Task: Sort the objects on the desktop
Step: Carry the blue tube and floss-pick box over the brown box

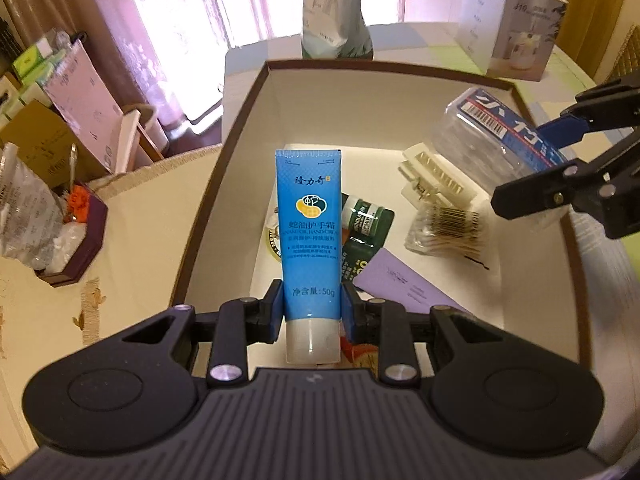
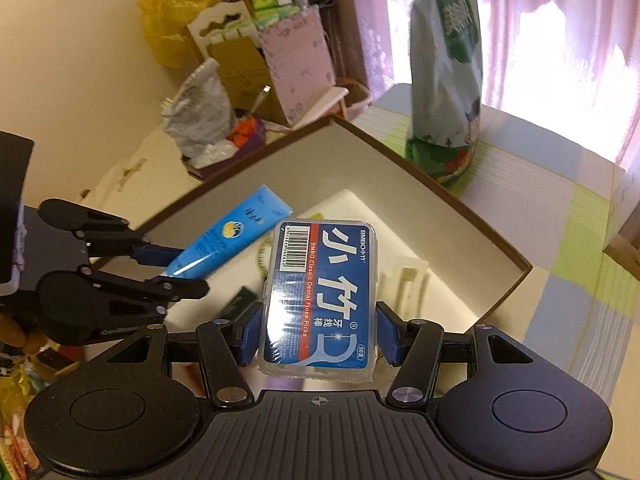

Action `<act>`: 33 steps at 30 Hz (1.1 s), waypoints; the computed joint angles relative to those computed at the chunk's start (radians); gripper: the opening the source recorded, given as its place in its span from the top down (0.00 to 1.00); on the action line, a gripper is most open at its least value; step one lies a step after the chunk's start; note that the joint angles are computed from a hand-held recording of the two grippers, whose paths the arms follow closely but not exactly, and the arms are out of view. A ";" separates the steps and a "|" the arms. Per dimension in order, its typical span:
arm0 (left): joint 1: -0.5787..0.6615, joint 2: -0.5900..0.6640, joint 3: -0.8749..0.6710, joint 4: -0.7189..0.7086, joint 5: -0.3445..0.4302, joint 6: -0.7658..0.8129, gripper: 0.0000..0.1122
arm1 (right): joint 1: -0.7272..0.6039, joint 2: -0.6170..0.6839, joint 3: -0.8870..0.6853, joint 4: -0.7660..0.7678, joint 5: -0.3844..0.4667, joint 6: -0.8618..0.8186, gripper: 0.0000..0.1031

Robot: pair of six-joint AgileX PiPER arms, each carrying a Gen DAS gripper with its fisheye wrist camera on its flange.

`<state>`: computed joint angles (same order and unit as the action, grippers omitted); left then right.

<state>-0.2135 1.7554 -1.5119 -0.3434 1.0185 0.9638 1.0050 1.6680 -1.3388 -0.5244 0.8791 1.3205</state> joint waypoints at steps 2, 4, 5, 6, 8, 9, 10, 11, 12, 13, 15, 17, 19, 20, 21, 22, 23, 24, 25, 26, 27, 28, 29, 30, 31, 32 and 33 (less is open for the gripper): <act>-0.013 0.038 -0.027 0.014 -0.002 -0.017 0.78 | -0.026 -0.005 0.018 0.014 -0.010 -0.025 0.42; -0.024 0.076 -0.050 0.022 -0.012 -0.031 0.78 | -0.054 -0.001 0.027 0.028 -0.022 -0.054 0.42; -0.030 0.094 -0.062 0.028 -0.015 -0.042 0.78 | -0.068 0.002 0.031 0.036 -0.028 -0.068 0.42; -0.036 0.113 -0.075 0.035 -0.018 -0.054 0.78 | -0.081 0.004 0.035 0.043 -0.034 -0.083 0.42; -0.046 0.150 -0.099 0.041 -0.024 -0.071 0.78 | -0.103 0.014 0.037 0.060 -0.046 -0.117 0.42; -0.051 0.161 -0.106 0.046 -0.024 -0.078 0.78 | -0.114 0.021 0.036 0.069 -0.052 -0.135 0.42; -0.056 0.172 -0.114 0.050 -0.024 -0.085 0.78 | -0.121 0.027 0.034 0.073 -0.056 -0.149 0.42; -0.061 0.184 -0.121 0.055 -0.024 -0.092 0.77 | -0.132 0.033 0.034 0.081 -0.061 -0.169 0.42; -0.063 0.186 -0.121 0.055 -0.029 -0.092 0.77 | -0.139 0.039 0.031 0.087 -0.064 -0.185 0.42; -0.064 0.188 -0.120 0.055 -0.033 -0.091 0.77 | -0.144 0.043 0.029 0.092 -0.066 -0.198 0.42; -0.067 0.192 -0.119 0.055 -0.043 -0.089 0.76 | -0.154 0.052 0.027 0.105 -0.075 -0.229 0.42; -0.068 0.195 -0.126 0.055 -0.042 -0.092 0.76 | -0.163 0.060 0.023 0.120 -0.080 -0.262 0.42; -0.068 0.200 -0.139 0.055 -0.035 -0.098 0.76 | -0.175 0.071 0.019 0.135 -0.087 -0.296 0.42; -0.068 0.205 -0.149 0.056 -0.027 -0.104 0.76 | -0.180 0.077 0.015 0.142 -0.090 -0.312 0.42; -0.068 0.210 -0.160 0.056 -0.019 -0.110 0.76 | -0.185 0.083 0.012 0.148 -0.094 -0.328 0.42; -0.069 0.215 -0.173 0.056 -0.007 -0.116 0.76 | -0.191 0.089 0.008 0.155 -0.098 -0.341 0.42; -0.071 0.216 -0.176 0.058 -0.006 -0.120 0.76 | -0.197 0.096 0.005 0.161 -0.103 -0.353 0.42; -0.073 0.218 -0.179 0.060 -0.005 -0.123 0.76 | -0.203 0.102 0.001 0.168 -0.109 -0.366 0.42; -0.074 0.219 -0.181 0.061 -0.004 -0.126 0.76 | -0.210 0.109 -0.004 0.174 -0.114 -0.378 0.42; -0.077 0.222 -0.188 0.064 -0.001 -0.132 0.76 | -0.218 0.119 -0.011 0.181 -0.120 -0.392 0.42; -0.078 0.226 -0.193 0.063 0.002 -0.135 0.76 | -0.228 0.127 -0.016 0.191 -0.128 -0.408 0.42; -0.079 0.229 -0.198 0.063 0.005 -0.138 0.76 | -0.235 0.134 -0.019 0.196 -0.136 -0.419 0.42; -0.080 0.234 -0.204 0.062 0.009 -0.141 0.76 | -0.242 0.141 -0.024 0.200 -0.143 -0.430 0.42; -0.081 0.237 -0.209 0.063 0.011 -0.145 0.76 | -0.248 0.148 -0.028 0.204 -0.150 -0.441 0.42; -0.081 0.240 -0.213 0.063 0.014 -0.148 0.76 | -0.254 0.154 -0.031 0.210 -0.157 -0.450 0.42; -0.082 0.243 -0.216 0.064 0.015 -0.150 0.76 | -0.260 0.158 -0.031 0.220 -0.167 -0.460 0.42; -0.083 0.247 -0.220 0.065 0.018 -0.153 0.76 | -0.265 0.163 -0.033 0.229 -0.176 -0.469 0.42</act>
<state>-0.2962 2.0026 -1.7314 -0.2788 1.0360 0.8112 0.7401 1.8308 -1.3717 -0.2958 0.7035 0.8518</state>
